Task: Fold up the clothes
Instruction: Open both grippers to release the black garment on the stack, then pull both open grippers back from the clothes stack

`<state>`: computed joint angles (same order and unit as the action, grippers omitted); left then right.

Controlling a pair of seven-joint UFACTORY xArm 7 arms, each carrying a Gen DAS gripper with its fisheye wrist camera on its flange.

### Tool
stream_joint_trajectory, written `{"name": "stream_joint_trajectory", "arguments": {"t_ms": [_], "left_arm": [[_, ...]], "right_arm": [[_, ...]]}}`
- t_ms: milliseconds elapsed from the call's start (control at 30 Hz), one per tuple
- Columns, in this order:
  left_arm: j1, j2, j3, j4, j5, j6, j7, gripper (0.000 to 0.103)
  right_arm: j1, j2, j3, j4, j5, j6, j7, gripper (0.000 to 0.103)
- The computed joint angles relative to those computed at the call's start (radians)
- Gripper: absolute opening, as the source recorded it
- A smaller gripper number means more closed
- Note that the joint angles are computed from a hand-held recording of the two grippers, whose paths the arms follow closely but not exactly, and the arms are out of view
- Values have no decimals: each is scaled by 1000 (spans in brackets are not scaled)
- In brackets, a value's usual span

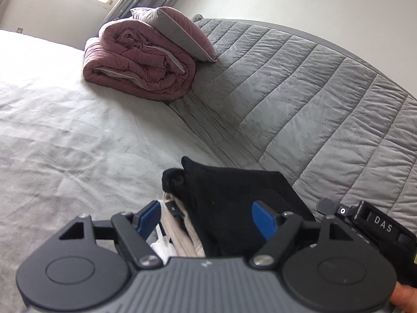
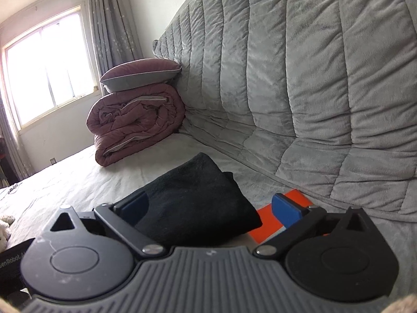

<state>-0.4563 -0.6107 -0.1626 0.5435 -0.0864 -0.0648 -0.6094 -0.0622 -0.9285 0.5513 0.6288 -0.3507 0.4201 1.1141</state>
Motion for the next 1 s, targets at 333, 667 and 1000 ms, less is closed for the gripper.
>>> {"name": "stream_joint_trajectory", "arguments": {"t_ms": [333, 667, 1000], "left_arm": [[76, -100, -97, 1, 48, 145, -21, 79], [151, -159, -201, 55, 153, 330, -32, 102], [140, -181, -227, 93, 203, 538, -46, 102]], "right_arm": [[48, -7, 33, 34, -40, 121, -77, 103], [131, 13, 11, 14, -50, 167, -160, 103], [178, 83, 16, 102, -34, 400, -162, 103]]}}
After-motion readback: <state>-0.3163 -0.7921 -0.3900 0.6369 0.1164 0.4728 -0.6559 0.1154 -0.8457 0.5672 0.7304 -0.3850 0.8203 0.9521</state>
